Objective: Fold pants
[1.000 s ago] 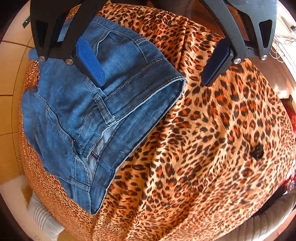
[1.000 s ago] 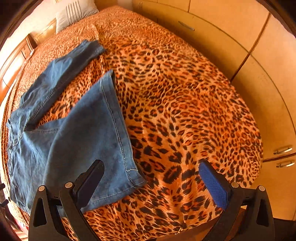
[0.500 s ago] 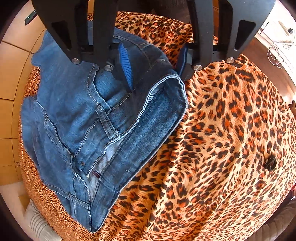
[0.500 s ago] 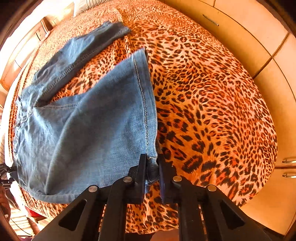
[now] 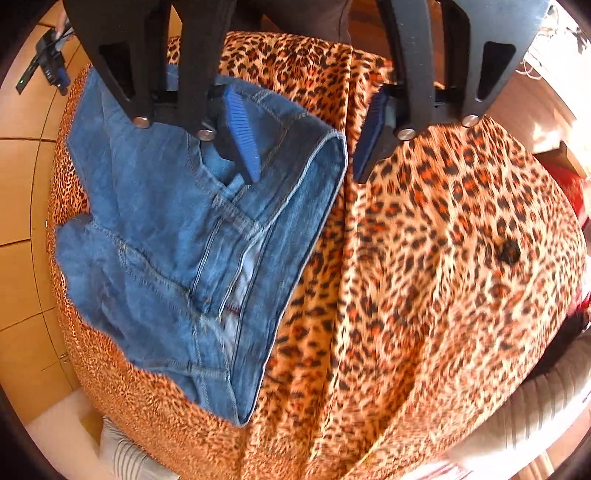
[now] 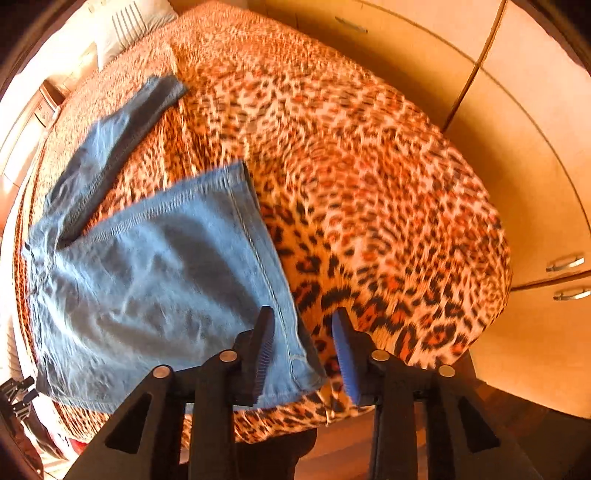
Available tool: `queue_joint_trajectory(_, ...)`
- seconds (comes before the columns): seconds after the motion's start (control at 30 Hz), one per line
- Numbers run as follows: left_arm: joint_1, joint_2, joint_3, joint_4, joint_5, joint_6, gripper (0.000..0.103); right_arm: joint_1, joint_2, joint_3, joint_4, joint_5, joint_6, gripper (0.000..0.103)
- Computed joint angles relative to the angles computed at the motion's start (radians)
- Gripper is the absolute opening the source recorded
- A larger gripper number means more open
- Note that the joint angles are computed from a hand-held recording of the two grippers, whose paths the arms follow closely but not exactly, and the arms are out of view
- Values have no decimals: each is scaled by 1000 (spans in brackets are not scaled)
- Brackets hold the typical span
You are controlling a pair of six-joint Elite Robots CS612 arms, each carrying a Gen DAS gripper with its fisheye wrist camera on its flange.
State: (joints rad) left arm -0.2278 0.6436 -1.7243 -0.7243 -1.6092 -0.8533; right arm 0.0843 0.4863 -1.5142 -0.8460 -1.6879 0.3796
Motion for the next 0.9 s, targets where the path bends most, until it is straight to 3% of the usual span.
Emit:
queue_joint_trajectory(0.1,28,-11,58,-81,2,17,68,-19,-26,80,-121,48,-5,49)
queue_joint_trajectory(0.2,54,-21,162,-190,-54,32,71,-25,-72,231,-273,113,-11,49)
queue_joint_trajectory(0.37,72,-73,326,-257,-103,23,71,-36,-173,515,-477,234,18,49)
queue_joint_trajectory(0.53,78,-126,473,-322,-123,-10,71,-29,-300,842,-633,257,90,49)
queue_joint_trajectory(0.63,81,-143,539,-359,-137,-24,71,-28,-362,1005,-693,260,122,49)
queue_joint_trajectory(0.73,74,-161,591,-349,-105,-20,71,-25,-402,1119,-756,270,126,48)
queue_joint_trajectory(0.77,67,-173,616,-327,-66,-6,71,-22,-419,1160,-779,272,104,38)
queue_joint_trajectory(0.8,62,-188,647,-310,-31,5,65,-16,-461,1242,-804,244,76,20)
queue_joint_trajectory(0.83,59,-199,673,-301,-16,9,50,-13,-489,1307,-846,236,44,14)
queue_joint_trajectory(0.9,60,-199,676,-295,-30,7,42,-12,-494,1310,-875,237,6,13)
